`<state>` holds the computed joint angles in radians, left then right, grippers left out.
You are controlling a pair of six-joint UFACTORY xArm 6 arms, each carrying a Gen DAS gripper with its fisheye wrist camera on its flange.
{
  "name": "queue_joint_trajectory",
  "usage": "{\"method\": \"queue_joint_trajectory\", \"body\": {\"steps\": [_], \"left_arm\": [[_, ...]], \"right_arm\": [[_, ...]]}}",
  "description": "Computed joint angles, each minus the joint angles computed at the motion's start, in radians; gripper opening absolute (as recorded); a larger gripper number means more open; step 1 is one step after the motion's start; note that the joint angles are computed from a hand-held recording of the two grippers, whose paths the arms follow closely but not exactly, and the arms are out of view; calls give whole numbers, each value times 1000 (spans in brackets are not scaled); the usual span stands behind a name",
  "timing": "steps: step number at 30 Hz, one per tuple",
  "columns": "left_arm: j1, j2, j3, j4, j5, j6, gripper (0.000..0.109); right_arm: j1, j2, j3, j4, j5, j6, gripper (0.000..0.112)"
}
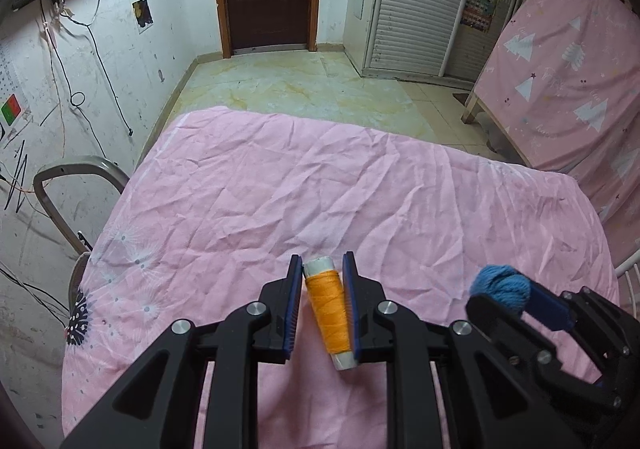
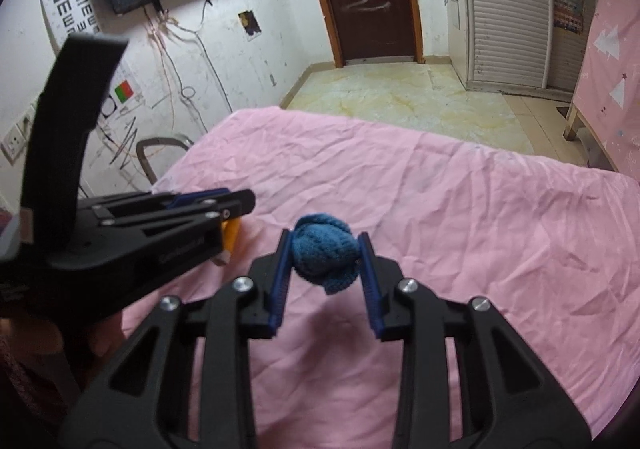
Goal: Collect trash
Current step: 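Carry the spool and yarn ball to the yellow bin and open both tools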
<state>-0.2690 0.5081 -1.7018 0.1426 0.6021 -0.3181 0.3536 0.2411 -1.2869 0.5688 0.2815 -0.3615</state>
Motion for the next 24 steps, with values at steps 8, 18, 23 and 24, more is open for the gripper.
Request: {"method": "queue_joint_trajectory", "body": {"steps": [8,18,23,24], "left_arm": [[-37,-67,54,43,-15,-25,10],[-112,-134,95,111,-25,-64,10],[-172,-148,94,137,-26,-72,10],[-187,-148,90,142,-24,-74,10]], "right_arm": [[-25,-100,98,159,-66,-110,31],[-75,-253,228,476,-123,-363,31],[-118,-340,302,612,-130,-475,31],[-129,-357,318,637,-133,-495,31]]}}
